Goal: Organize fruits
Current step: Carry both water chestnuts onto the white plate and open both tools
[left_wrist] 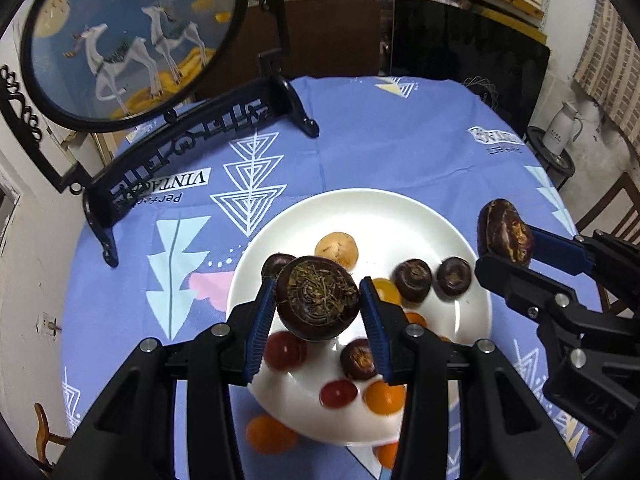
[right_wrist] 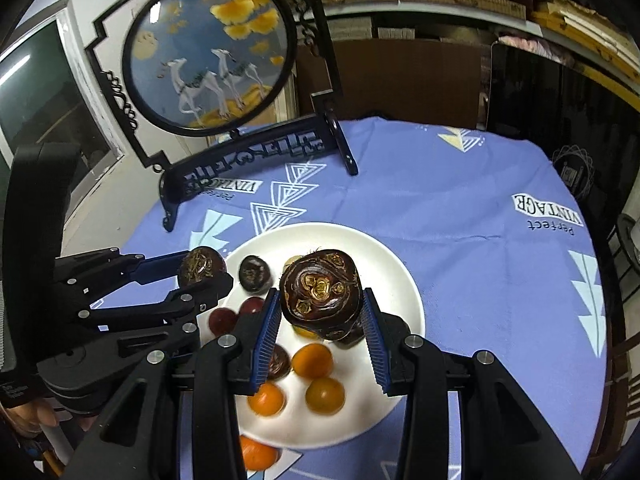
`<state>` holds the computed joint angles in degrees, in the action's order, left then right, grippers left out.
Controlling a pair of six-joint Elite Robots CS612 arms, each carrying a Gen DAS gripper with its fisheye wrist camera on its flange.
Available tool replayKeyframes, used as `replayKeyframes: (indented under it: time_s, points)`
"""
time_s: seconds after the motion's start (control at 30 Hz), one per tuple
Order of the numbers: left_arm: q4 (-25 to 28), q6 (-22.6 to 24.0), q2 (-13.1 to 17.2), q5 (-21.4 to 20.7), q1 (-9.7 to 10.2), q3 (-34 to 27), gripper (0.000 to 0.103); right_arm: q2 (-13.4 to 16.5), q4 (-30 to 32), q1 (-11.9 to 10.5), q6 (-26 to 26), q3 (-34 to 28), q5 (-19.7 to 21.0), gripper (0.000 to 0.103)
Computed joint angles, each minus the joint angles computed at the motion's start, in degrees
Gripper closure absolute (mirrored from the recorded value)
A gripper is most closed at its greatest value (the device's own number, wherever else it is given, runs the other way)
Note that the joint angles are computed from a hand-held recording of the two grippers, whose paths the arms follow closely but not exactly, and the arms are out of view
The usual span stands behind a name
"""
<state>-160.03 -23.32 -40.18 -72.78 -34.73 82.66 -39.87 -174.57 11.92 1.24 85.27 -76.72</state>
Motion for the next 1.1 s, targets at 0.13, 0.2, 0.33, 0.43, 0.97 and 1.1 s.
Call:
replayKeyframes:
  time_s: [0.13,0.2,0.33,0.43,0.97,1.1]
  points:
    - [2.0,-0.6,2.1,-0.8,0.95,-3.0,0.061,1.9,3.0,0.0,0.4,-3.1,0.0,0.062]
    - [2.8,-0.9,2.9,-1.3,1.3,-4.2,0.061,2.9,4.4,0.0,0.5,-4.6,-0.1,0.062]
    - [4.1,-1.0,4.3,-1.9,1.75,-6.0,0.061,4.3,6.0,-0.2,1.0,-6.6,0.4,0.062]
    - [4.7,-0.6,4.8,-2.0,1.87,-6.7,0.061,5.2,7.2,-0.3,0.9,-7.9,0.5,0.062]
    - [7.0,2.2,6.0,0.1,1.46,-8.3,0.061,7.0,10.9,-0.1,0.4,-11.2,0.1,0.061]
    - [6.8,1.7,5.6,1.3,1.36,-7.9,0.04,6.9,10.5,0.0,0.0,-11.3,-0.6,0.047]
